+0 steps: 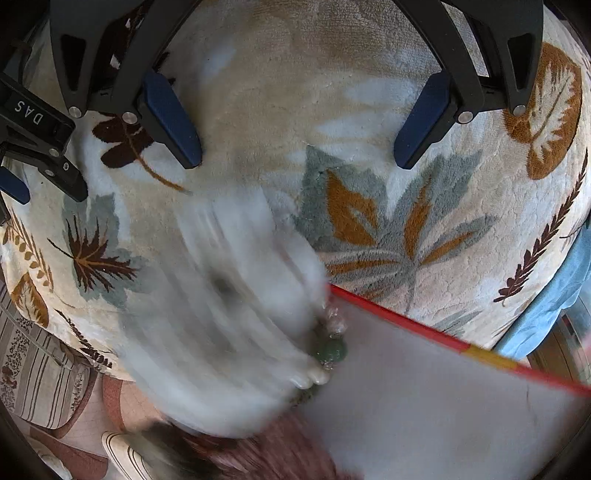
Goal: Organize jewelry
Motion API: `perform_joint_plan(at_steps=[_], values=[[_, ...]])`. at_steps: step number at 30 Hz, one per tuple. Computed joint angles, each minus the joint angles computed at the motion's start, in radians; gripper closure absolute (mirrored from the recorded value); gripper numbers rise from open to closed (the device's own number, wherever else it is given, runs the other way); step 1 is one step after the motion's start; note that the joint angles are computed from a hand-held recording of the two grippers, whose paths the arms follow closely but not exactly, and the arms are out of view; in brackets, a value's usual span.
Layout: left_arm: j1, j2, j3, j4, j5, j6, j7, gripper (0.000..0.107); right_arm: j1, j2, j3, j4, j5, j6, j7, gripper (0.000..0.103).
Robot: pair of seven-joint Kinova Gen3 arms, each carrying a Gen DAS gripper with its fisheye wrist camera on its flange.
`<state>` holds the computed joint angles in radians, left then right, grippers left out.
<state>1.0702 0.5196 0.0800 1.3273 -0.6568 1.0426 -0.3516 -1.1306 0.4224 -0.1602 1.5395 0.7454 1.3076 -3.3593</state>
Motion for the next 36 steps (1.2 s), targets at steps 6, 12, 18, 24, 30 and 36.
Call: perform_joint_plan(at_steps=[6,12,18,24,30,36], values=[[0.003,-0.001,0.002,0.011,-0.006,-0.003,0.010,0.004,-0.002,0.000,-0.001,0.002,0.001,0.001,-0.003,0.000],[-0.002,-0.003,0.002,0.010,-0.004,-0.004,0.005,0.004,0.000,0.003,0.000,0.001,0.002,0.000,-0.002,0.000],[-0.002,-0.002,0.001,0.007,-0.003,-0.003,0.003,0.004,-0.003,0.001,-0.001,-0.001,0.002,0.004,-0.003,0.000],[0.000,-0.002,0.001,0.009,-0.005,-0.004,0.006,0.004,-0.007,0.001,-0.001,-0.001,0.004,0.006,-0.007,0.000],[0.000,-0.005,0.000,0.013,-0.005,-0.004,0.005,0.004,-0.008,0.011,0.001,-0.017,0.000,0.020,0.004,0.000],[0.000,-0.010,0.002,0.020,-0.007,-0.006,0.010,0.004,0.039,-0.034,-0.017,0.007,-0.051,-0.042,0.063,0.000]])
